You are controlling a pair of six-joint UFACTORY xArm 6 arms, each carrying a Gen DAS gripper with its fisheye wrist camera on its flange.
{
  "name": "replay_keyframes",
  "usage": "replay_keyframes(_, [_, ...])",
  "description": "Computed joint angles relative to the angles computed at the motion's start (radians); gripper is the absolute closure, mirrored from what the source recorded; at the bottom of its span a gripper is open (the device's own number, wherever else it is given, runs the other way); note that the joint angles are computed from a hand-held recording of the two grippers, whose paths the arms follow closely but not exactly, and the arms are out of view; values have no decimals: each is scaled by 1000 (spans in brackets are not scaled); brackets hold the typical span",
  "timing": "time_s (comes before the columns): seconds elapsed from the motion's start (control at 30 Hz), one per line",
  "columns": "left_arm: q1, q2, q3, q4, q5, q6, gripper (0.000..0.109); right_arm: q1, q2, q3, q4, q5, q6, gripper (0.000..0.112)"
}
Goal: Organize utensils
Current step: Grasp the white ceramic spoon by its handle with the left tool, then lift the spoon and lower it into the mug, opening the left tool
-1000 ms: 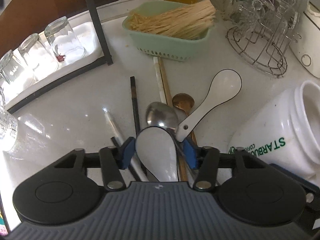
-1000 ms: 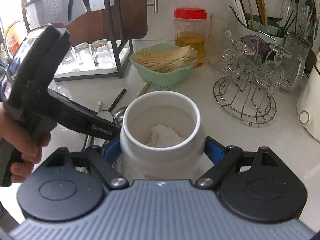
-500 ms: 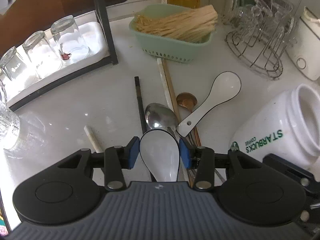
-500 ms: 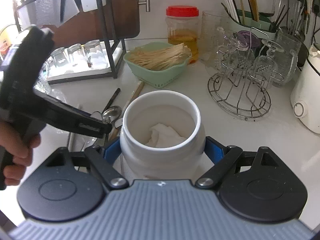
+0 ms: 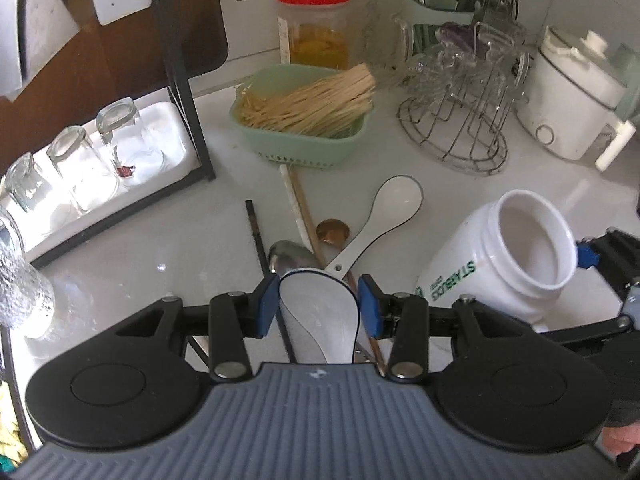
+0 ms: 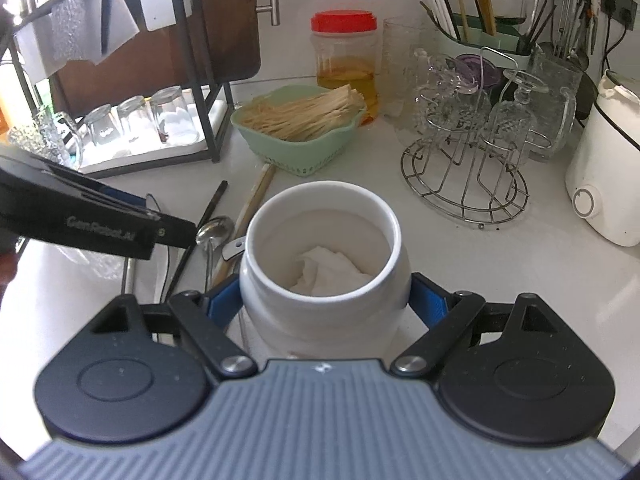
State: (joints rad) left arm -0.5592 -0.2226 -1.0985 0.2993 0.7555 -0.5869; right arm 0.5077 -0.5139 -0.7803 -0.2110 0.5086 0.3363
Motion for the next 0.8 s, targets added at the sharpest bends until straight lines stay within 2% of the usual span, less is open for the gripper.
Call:
replay_keyframes(0.1, [-19, -4, -6, 77, 25, -84, 60, -6, -3, 13, 35, -27, -51, 22])
replay_keyframes(0.37, [-73, 22, -55, 120, 74, -250, 60, -21, -7, 18, 154, -37, -210, 22])
replay_keyframes(0.47, [-94, 23, -73, 145, 96, -286, 60, -26, -14, 25, 196, -42, -268, 22])
replay_keyframes(0.8, [-124, -5, -95, 196, 119, -317, 61, -35, -45, 58, 242, -59, -329, 22])
